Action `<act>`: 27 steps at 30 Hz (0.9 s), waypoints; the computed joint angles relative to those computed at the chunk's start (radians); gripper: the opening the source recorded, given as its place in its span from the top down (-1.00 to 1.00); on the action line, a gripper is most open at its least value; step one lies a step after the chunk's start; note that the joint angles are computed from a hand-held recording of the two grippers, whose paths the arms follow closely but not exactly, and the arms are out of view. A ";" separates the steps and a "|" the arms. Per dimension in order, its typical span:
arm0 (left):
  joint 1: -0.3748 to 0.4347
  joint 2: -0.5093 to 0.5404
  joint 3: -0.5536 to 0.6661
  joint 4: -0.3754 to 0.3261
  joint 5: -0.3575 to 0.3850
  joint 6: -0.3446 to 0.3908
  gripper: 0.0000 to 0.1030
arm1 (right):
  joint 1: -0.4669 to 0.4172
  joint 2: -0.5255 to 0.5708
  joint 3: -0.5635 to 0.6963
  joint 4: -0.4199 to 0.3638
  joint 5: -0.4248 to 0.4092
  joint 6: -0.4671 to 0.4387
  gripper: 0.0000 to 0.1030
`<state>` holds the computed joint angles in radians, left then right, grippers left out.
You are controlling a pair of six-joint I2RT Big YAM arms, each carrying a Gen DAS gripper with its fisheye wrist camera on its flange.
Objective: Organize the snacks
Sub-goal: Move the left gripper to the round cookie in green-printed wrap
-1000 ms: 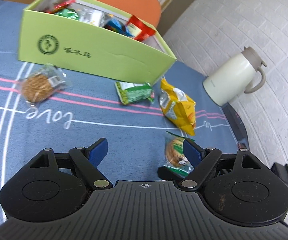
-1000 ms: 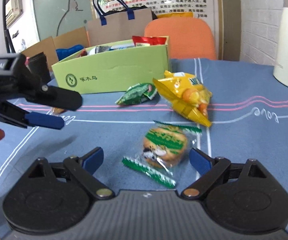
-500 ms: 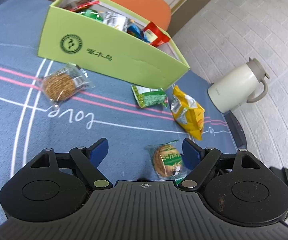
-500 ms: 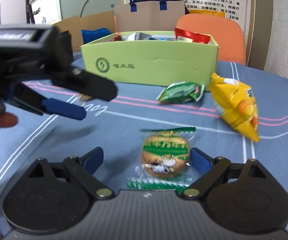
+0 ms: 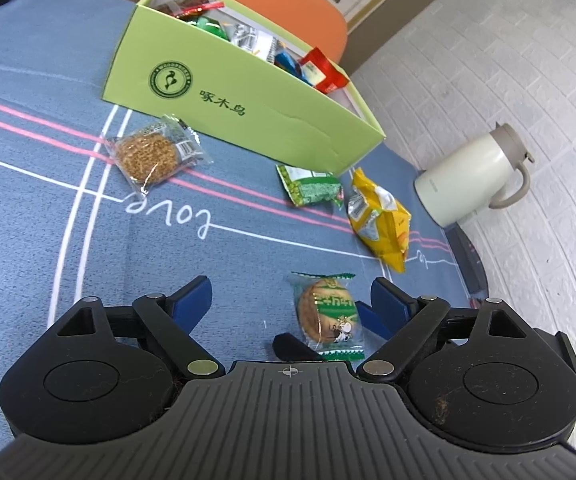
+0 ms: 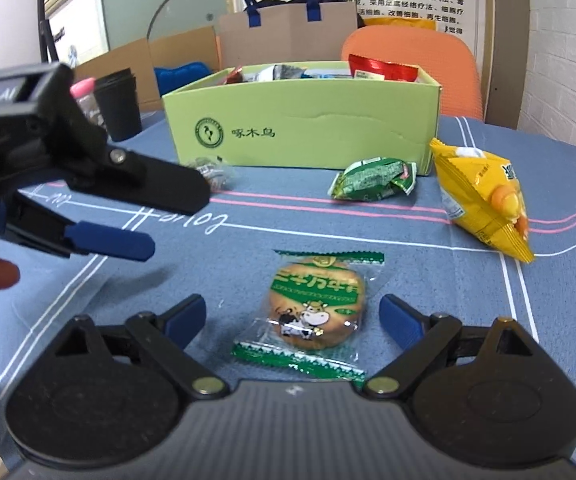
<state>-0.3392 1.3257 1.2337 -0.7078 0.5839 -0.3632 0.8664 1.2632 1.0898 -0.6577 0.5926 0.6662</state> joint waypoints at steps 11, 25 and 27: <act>-0.065 0.067 0.074 -0.068 0.011 0.056 -0.49 | -0.016 -0.039 -0.053 0.087 -0.028 0.041 -0.82; -0.115 0.140 0.167 -0.126 -0.025 0.101 -0.29 | 0.002 -0.062 -0.048 0.038 0.048 -0.009 -0.80; -0.121 0.149 0.172 -0.137 -0.024 0.108 -0.23 | 0.009 -0.064 -0.045 0.037 0.056 -0.034 -0.80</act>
